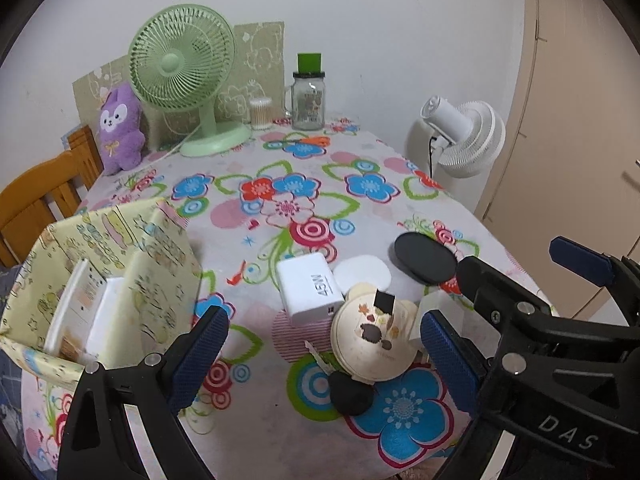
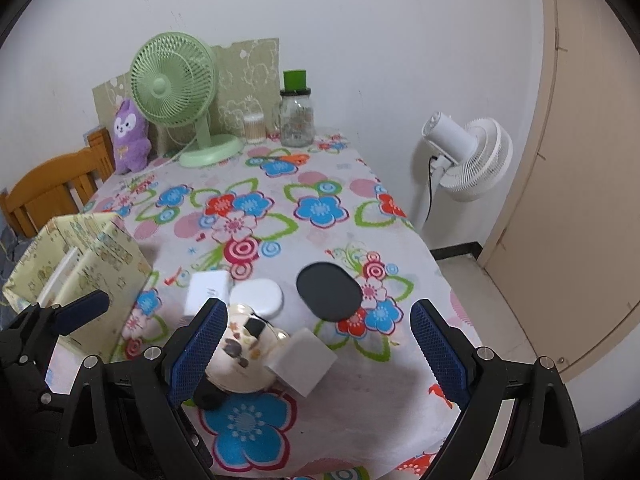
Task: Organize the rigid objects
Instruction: 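Withdraw both grippers from the box back toward the remaining objects, then grasp the hedgehog-lid tin with the left gripper while the right gripper grasps the white square block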
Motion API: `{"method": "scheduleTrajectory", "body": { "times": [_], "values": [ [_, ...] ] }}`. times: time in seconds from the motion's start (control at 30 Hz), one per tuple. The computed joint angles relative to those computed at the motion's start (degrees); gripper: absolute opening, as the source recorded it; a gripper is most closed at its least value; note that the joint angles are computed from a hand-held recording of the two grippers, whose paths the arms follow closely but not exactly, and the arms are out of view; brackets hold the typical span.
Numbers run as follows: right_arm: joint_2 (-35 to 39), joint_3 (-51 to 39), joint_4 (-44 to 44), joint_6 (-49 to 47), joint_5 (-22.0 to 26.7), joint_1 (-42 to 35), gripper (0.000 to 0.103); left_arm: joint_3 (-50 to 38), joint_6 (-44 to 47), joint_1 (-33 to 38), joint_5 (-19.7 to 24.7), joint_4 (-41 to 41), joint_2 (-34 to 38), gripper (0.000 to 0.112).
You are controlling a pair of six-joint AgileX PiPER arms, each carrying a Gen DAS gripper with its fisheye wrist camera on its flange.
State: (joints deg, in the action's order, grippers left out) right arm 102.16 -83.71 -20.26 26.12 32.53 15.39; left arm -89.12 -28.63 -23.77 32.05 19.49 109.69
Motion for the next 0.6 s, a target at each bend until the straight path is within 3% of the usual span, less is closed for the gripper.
{"method": "scheduleTrajectory", "body": {
  "times": [0.6],
  "values": [
    [5.88, 2.28, 4.05, -2.97, -4.42, -1.33, 0.095, 2.43, -5.11, -1.36, -3.09, 5.78, 4.64, 0.098]
  ]
}}
